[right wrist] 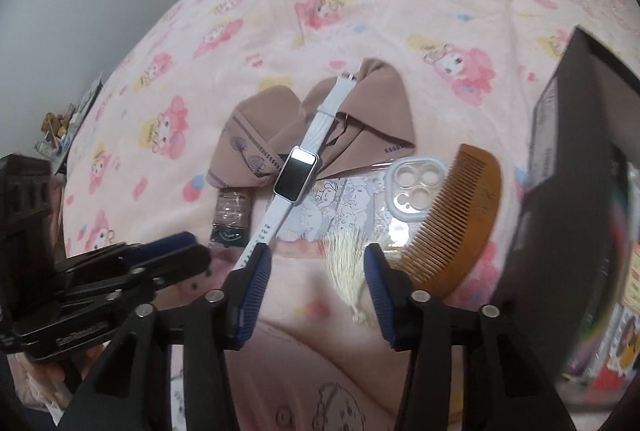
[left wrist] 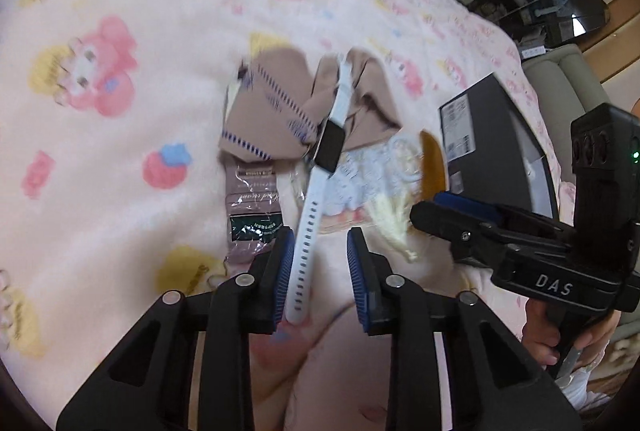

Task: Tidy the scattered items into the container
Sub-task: 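Grasp the white smartwatch strap with the left tool and lift it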

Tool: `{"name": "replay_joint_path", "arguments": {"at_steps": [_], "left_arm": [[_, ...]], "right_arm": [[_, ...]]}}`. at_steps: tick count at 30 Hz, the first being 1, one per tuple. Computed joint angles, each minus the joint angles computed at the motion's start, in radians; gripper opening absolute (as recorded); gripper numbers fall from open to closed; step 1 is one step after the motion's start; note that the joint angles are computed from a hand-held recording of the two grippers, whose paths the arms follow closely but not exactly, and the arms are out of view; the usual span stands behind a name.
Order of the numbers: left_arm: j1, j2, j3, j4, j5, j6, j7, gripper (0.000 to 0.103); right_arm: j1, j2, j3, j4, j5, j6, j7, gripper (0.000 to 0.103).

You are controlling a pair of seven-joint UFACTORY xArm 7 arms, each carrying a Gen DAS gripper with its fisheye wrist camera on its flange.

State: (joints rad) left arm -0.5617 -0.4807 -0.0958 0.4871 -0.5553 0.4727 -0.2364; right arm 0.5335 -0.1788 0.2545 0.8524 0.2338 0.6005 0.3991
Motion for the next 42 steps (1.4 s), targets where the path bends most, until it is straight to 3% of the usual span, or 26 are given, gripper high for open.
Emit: {"name": "replay_joint_path", "arguments": {"at_steps": [5,7,9,11,16,20,23,25,26,28,30,34,38,42], "left_arm": [[-0.04,0.117,0.053,0.051,-0.098,0.003,0.146,0.028],[-0.02,0.162,0.032,0.084,-0.094,0.023,0.17,0.028],[0.015,0.206,-0.012,0.115,-0.04,0.037,0.146,0.026],[0.035,0.215,-0.038,0.124,-0.007,0.043,0.132,0.014],[0.057,0.092,-0.039,0.064,0.022,0.077,0.113,0.013],[0.111,-0.006,-0.029,0.039,0.129,0.154,0.084,0.013],[0.213,-0.037,-0.078,0.051,0.29,0.215,-0.049,0.015],[0.247,-0.077,-0.086,0.03,0.328,0.221,-0.146,0.019],[0.236,-0.109,-0.072,0.002,0.307,0.198,-0.17,0.019],[0.148,-0.17,-0.003,-0.06,0.197,0.137,-0.133,0.019],[0.077,-0.197,0.027,-0.095,0.125,0.1,-0.1,0.019],[0.008,-0.151,0.058,-0.088,0.052,0.11,-0.046,0.019],[0.026,-0.121,0.035,-0.083,0.043,0.122,-0.042,0.019],[0.111,-0.126,-0.006,-0.09,0.119,0.115,-0.111,0.019]], "right_arm": [[-0.015,0.053,-0.004,0.023,-0.02,-0.004,0.011,0.04],[-0.02,0.063,-0.006,0.029,-0.024,-0.003,0.012,0.04],[-0.023,0.07,-0.008,0.032,-0.023,-0.003,0.013,0.04],[-0.025,0.074,-0.009,0.036,-0.021,-0.002,0.013,0.04],[-0.021,0.072,-0.009,0.039,0.002,0.0,-0.011,0.04],[-0.01,0.079,-0.019,0.051,0.094,0.001,-0.089,0.04],[-0.009,0.104,-0.019,0.077,0.142,0.001,-0.13,0.04],[-0.012,0.12,-0.014,0.096,0.134,0.0,-0.132,0.04],[-0.013,0.129,-0.013,0.106,0.134,-0.002,-0.137,0.04],[-0.013,0.137,-0.01,0.112,0.153,-0.009,-0.153,0.04],[-0.016,0.157,-0.01,0.128,0.168,-0.011,-0.166,0.04],[-0.029,0.222,-0.009,0.177,0.11,-0.009,-0.123,0.04],[-0.04,0.281,0.0,0.218,0.127,-0.015,-0.151,0.04],[-0.057,0.306,0.025,0.234,0.231,-0.009,-0.264,0.04]]}}
